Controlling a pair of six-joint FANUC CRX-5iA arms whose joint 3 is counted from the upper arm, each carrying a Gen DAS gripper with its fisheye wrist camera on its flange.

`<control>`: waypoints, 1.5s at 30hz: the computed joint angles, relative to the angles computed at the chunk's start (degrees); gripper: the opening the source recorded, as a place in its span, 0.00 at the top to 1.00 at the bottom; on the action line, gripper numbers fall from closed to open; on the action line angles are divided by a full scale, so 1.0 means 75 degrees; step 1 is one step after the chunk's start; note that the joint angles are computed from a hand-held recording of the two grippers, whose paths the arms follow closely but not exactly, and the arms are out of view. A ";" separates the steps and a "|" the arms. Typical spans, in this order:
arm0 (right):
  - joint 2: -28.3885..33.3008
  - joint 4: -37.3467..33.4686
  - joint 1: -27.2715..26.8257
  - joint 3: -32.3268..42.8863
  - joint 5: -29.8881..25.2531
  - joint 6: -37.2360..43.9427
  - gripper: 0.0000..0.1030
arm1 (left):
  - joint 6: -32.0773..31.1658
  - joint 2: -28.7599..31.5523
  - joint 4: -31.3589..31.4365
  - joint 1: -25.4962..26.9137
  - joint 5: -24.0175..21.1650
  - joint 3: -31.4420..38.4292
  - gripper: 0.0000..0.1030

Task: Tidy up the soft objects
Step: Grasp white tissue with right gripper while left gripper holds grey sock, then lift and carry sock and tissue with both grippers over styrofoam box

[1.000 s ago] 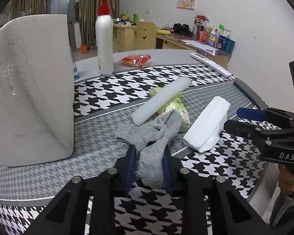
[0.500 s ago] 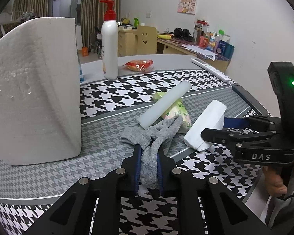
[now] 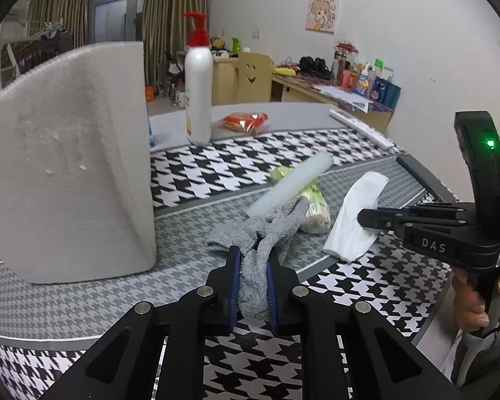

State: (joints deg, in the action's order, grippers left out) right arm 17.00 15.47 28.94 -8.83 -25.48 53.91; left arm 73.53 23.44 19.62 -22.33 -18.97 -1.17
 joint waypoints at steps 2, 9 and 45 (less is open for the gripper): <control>-0.0168 0.0387 0.0038 -0.0218 0.0176 -0.0332 0.95 | -0.0038 -0.0084 0.0043 0.0009 0.0104 -0.0085 0.85; -0.0712 0.2330 0.0126 -0.1114 0.0815 -0.1955 0.94 | -0.0393 -0.0360 0.0380 0.0005 0.0419 -0.0405 0.85; -0.1495 0.9149 -0.1050 -0.2464 0.2764 -0.7390 0.94 | 0.2263 -0.0969 -0.2441 -0.0057 0.0533 0.0154 0.85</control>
